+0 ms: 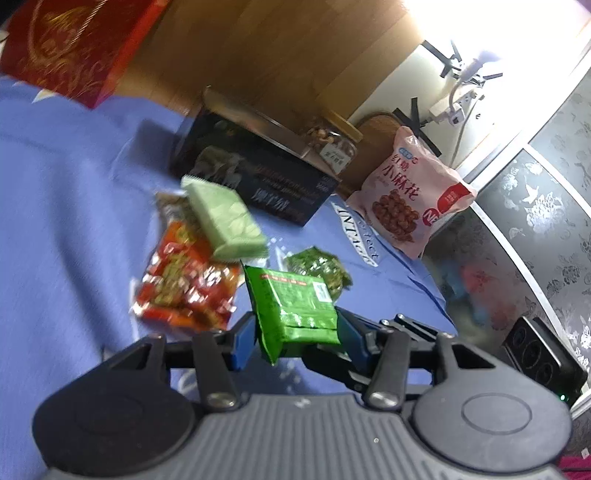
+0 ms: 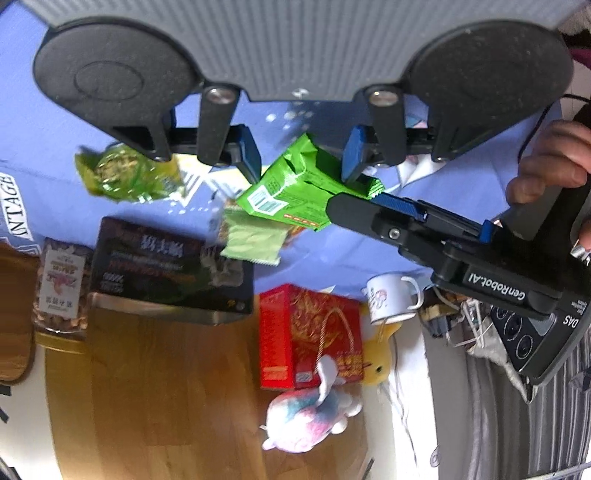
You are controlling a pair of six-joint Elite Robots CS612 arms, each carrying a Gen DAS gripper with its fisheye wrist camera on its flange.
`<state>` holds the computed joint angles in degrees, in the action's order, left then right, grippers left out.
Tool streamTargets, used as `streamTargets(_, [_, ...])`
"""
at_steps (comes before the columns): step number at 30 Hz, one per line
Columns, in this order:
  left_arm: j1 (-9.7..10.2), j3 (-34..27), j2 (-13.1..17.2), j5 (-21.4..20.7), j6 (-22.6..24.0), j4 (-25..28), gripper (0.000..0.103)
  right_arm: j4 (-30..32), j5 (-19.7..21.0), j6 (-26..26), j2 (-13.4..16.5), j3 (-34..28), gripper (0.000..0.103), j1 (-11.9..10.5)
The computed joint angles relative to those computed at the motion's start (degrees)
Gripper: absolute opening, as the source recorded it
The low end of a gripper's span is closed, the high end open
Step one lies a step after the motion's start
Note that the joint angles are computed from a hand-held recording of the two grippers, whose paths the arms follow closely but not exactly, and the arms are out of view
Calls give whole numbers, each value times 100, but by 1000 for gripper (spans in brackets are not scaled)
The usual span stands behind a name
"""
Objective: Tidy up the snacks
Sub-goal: 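Carry the green packet over the black tin box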
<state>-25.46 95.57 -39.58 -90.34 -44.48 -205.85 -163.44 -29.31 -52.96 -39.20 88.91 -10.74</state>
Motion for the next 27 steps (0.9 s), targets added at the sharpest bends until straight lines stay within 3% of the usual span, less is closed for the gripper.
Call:
streamTargets(7, [88, -481, 63, -51, 437, 336, 47, -850, 152, 782, 225, -363, 50, -11])
streamTargets(13, [223, -1094, 221, -12, 730, 618, 47, -1415, 252, 1583, 612, -1127, 50, 73])
streamTargets(21, [470, -2058, 579, 14, 943, 1130, 48, -1476, 176, 2326, 1271, -2476, 50, 270])
streamTargets(27, [595, -2666, 880, 116, 939, 1671, 48, -1136, -123, 2266, 1606, -3161, 52, 419])
